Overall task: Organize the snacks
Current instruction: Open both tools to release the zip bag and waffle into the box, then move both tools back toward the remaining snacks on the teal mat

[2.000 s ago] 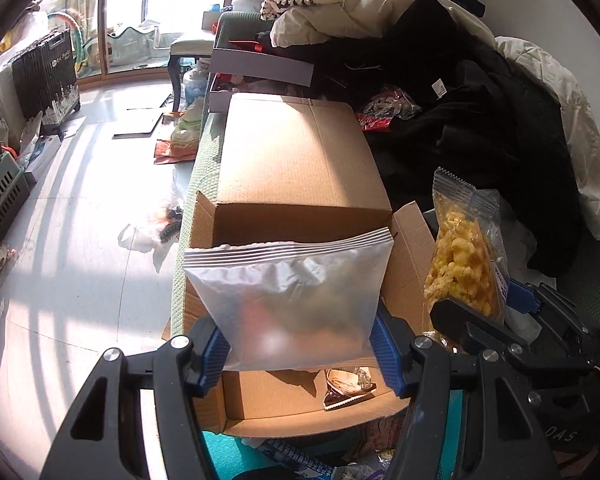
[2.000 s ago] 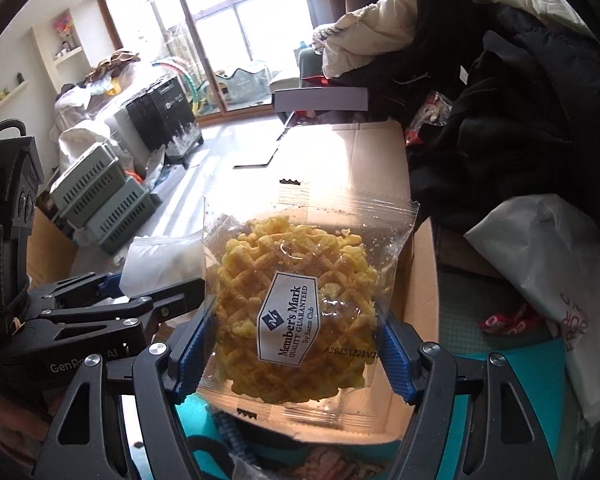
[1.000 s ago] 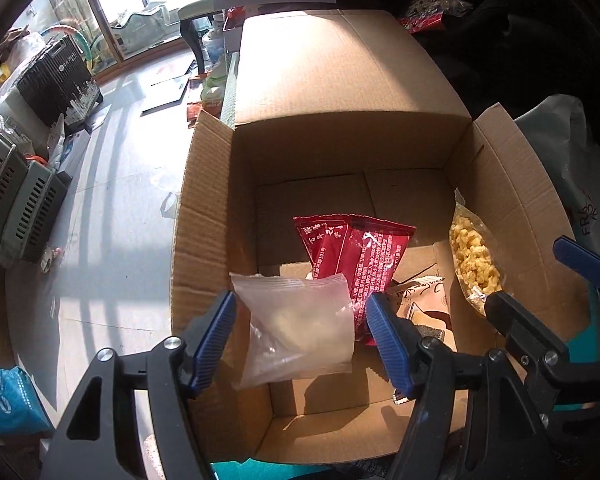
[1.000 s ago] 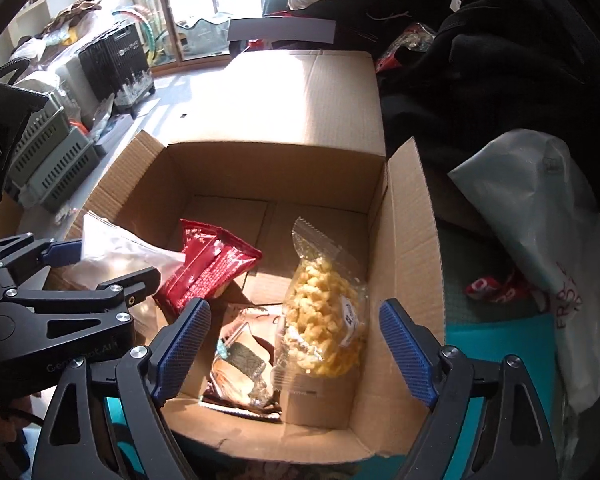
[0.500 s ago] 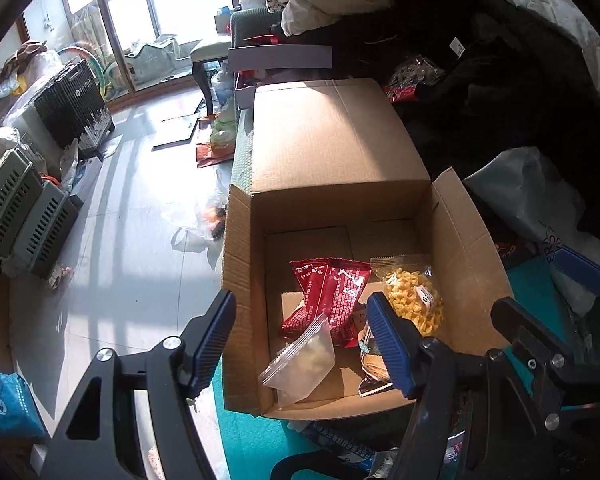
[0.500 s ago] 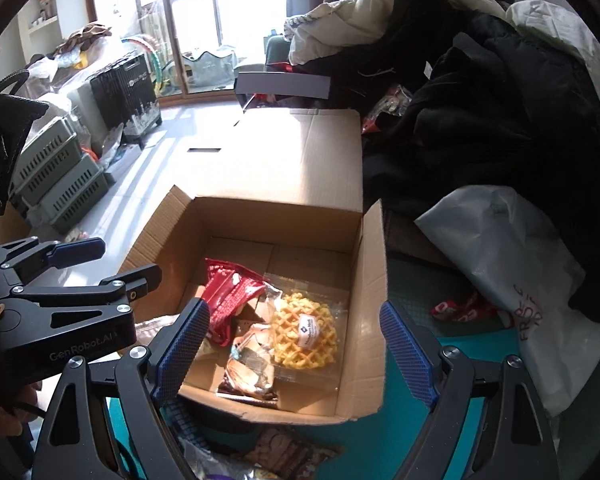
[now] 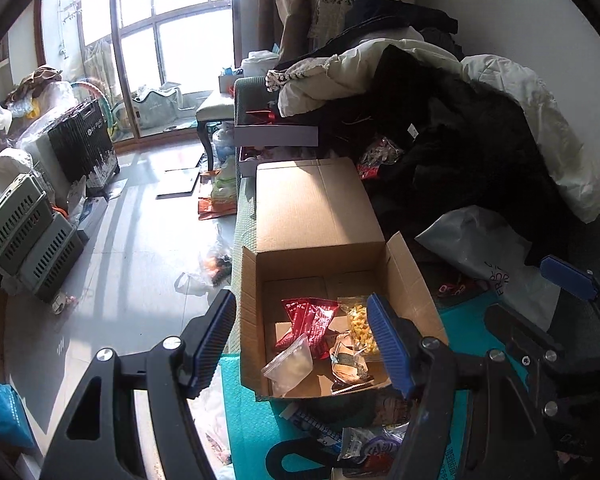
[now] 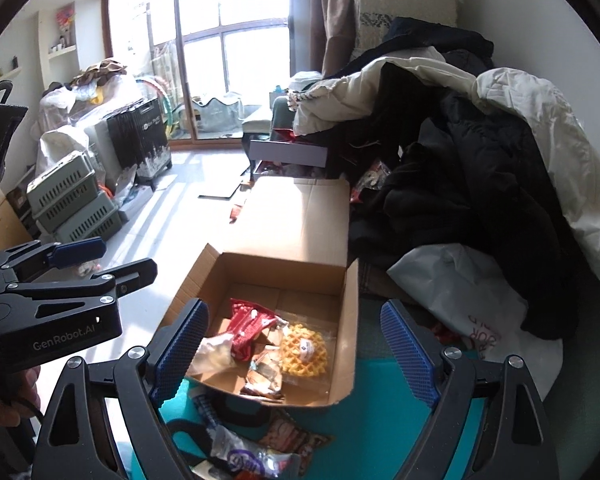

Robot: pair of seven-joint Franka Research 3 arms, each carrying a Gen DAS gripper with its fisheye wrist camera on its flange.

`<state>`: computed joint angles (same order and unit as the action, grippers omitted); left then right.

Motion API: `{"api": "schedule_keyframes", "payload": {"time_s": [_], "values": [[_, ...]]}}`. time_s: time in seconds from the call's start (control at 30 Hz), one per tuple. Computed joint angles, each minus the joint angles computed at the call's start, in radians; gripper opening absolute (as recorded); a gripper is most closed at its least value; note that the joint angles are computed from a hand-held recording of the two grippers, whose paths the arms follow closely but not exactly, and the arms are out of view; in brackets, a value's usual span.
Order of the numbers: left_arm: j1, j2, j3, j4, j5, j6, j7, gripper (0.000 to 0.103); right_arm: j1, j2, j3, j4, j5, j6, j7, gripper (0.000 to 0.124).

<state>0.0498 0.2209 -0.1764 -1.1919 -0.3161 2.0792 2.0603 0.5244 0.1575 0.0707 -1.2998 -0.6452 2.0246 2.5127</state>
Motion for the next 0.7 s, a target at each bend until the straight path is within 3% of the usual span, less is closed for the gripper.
{"api": "schedule_keyframes", "payload": {"time_s": [0.23,0.43,0.7], "values": [[0.026,-0.174,0.038,-0.195,-0.107,0.092,0.108,0.067,0.041,-0.046,0.036,-0.001,-0.082,-0.041,0.027,0.091],[0.017,-0.298,0.108,-0.321,-0.225,0.079,0.207,0.067,0.069,-0.083,0.076,-0.031,-0.112,-0.064,0.075,0.093],[-0.013,-0.427,0.183,-0.485,-0.259,0.061,0.269,0.067,0.075,-0.160,0.131,-0.160,-0.103,-0.043,0.179,0.093]]}}
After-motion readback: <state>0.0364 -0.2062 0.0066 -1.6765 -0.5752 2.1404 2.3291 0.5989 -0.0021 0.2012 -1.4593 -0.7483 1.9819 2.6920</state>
